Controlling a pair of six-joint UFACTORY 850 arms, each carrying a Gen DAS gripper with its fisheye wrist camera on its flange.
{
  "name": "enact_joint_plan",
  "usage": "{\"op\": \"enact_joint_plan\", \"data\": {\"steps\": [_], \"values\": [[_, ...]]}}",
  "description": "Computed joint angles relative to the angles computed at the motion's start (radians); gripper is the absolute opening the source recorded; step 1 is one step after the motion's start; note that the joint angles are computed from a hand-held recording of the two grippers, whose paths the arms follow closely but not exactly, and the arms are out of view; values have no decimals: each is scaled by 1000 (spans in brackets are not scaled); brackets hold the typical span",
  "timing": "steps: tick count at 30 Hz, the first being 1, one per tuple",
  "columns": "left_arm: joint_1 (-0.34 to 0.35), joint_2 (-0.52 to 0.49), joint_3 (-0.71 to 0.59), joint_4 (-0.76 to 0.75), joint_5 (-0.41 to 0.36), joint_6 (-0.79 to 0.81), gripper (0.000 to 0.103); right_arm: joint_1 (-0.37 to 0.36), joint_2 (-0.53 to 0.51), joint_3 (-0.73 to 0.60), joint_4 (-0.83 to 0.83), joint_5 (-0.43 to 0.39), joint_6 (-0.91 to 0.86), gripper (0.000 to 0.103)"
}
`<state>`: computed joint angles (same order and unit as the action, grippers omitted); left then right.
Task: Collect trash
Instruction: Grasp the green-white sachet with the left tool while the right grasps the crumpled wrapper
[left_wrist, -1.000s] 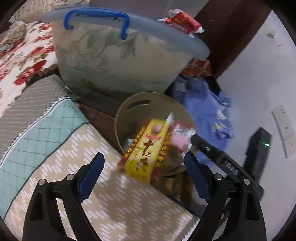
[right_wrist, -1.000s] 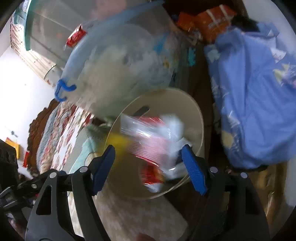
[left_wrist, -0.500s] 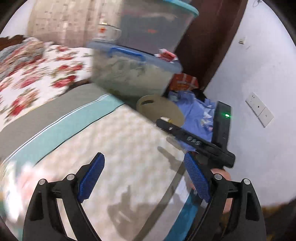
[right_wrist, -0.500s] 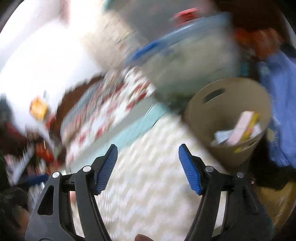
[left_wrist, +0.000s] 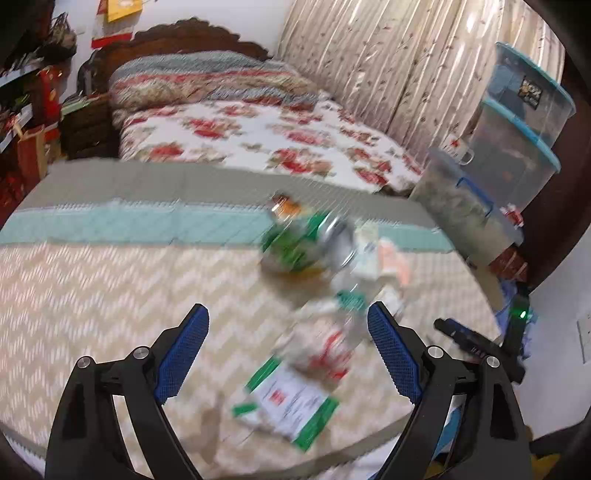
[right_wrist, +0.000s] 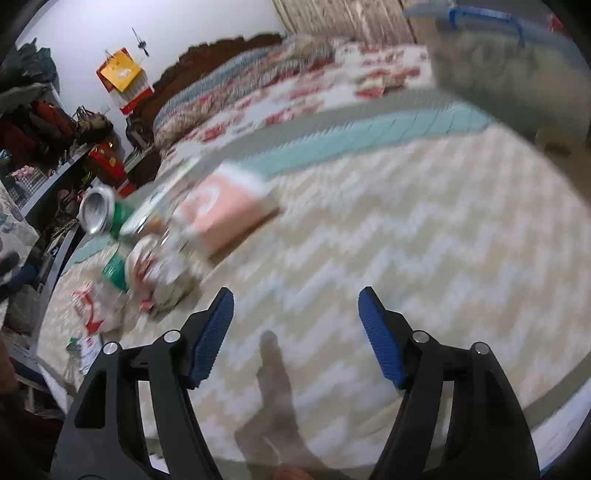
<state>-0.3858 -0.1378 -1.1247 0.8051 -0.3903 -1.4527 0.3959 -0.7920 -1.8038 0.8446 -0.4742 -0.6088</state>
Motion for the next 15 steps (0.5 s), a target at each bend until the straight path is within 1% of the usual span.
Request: {"op": "enact_joint_plan", "data": {"steps": [2, 3, 5, 8, 11, 12, 13, 14, 15], "values": [[-9, 8, 35, -13, -3, 24, 84, 22, 30, 45, -38, 39, 35, 82], [-10, 8, 46, -31, 5, 49, 84, 34, 38, 60, -51, 42, 46, 85], [-22, -5, 56, -74, 16, 118, 84, 44, 49, 78, -47, 40, 35, 99], [-37, -27, 68, -101, 2, 192, 84, 46, 66, 113, 10, 64, -20, 100], [-51, -42, 80, -119, 13, 228, 84, 37, 88, 155, 132, 71, -109, 100], [-55, -47, 85, -118, 17, 229, 86, 34, 98, 169, 134, 65, -104, 100], [-56, -57, 83, -134, 18, 246, 85, 34, 99, 163, 95, 55, -62, 100], [-52, -68, 84, -152, 23, 268, 83, 32, 98, 157, 86, 42, -32, 99], [-51, -77, 83, -174, 24, 289, 63, 26, 95, 150, 119, 20, -41, 94]]}}
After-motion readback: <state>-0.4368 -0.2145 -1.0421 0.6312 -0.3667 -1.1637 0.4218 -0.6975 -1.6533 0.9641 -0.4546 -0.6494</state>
